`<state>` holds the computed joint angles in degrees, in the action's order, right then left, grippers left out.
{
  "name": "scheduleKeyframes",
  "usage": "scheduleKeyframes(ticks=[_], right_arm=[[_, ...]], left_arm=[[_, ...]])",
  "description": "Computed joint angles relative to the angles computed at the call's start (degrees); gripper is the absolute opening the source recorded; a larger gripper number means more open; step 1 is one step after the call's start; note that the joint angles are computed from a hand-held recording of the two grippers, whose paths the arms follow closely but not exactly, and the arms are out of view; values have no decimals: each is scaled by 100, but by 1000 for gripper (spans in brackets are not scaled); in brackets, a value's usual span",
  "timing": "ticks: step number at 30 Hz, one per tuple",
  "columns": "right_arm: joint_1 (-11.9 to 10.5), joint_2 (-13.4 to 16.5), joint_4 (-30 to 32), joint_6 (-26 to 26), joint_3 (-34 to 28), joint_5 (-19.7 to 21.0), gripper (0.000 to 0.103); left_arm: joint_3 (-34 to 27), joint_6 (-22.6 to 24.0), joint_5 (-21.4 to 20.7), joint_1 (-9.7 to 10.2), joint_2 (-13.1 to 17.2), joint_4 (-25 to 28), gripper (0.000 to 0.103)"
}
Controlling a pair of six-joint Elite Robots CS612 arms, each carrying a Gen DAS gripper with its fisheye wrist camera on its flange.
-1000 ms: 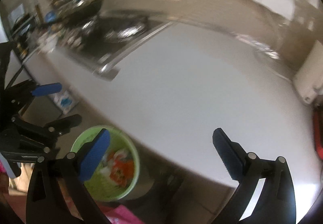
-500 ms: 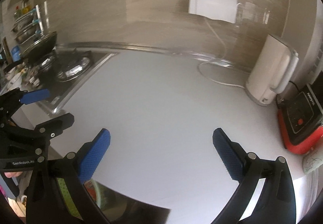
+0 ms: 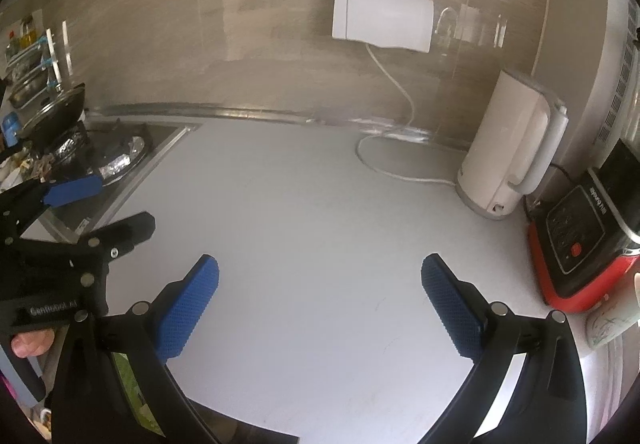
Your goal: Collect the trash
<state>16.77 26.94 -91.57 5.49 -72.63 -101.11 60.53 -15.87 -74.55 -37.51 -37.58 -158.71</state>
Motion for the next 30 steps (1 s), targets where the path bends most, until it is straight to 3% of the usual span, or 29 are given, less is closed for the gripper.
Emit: scheduleKeyframes(ticks=[10, 16, 30], right_arm=[[126, -204, -676, -206, 108, -280, 101], [220, -348, -1232, -469, 159, -474, 101], [414, -467, -1992, -962, -21, -752, 101]], left_arm=[[40, 264, 335, -3, -189, -669, 87], [255, 493, 799, -75, -446, -1227, 91], [895, 853, 1032, -149, -920, -2319, 95]])
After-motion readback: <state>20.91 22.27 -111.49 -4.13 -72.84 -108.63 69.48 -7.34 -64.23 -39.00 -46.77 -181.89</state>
